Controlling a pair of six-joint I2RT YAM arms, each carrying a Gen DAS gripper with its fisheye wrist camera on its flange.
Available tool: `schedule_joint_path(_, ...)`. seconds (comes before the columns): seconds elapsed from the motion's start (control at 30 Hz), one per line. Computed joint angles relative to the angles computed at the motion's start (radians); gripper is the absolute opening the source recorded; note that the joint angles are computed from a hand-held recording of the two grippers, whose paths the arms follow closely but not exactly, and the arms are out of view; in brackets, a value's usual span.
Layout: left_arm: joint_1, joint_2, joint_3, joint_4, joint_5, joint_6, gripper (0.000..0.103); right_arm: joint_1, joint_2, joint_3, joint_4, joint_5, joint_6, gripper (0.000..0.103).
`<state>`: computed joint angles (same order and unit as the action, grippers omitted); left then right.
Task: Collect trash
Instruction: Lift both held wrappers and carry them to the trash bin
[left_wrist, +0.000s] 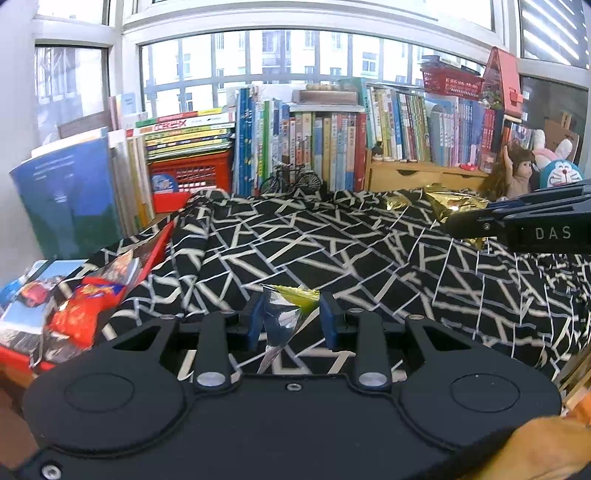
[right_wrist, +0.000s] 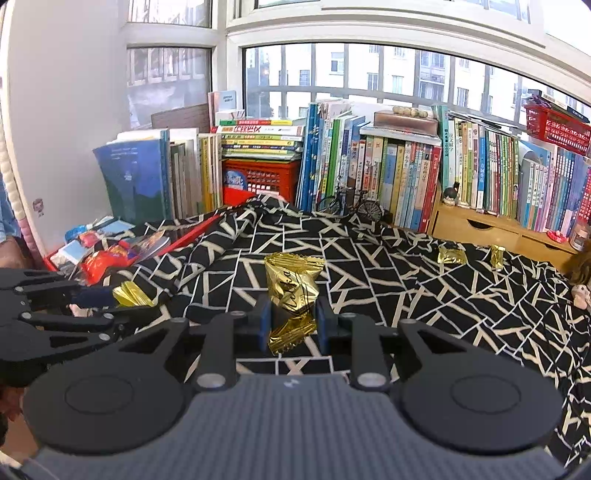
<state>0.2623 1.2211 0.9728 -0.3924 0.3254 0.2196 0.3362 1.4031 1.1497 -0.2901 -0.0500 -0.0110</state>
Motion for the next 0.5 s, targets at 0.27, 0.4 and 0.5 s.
schedule_joint_path(0.27, 0.127, -0.060, -0.068, -0.064, 0.063, 0.063, 0.031, 0.072, -0.046, -0.070, -0.034, 0.004, 0.051, 0.031)
schedule_joint_path(0.4, 0.171, -0.090, -0.111, -0.094, 0.078, 0.081, 0.031, 0.110, -0.048, -0.093, -0.058, -0.034, 0.063, 0.031)
schedule_joint_path(0.5, 0.209, -0.117, -0.154, -0.119, 0.092, 0.099, 0.031, 0.152, -0.045, -0.106, -0.066, -0.039, 0.061, 0.031)
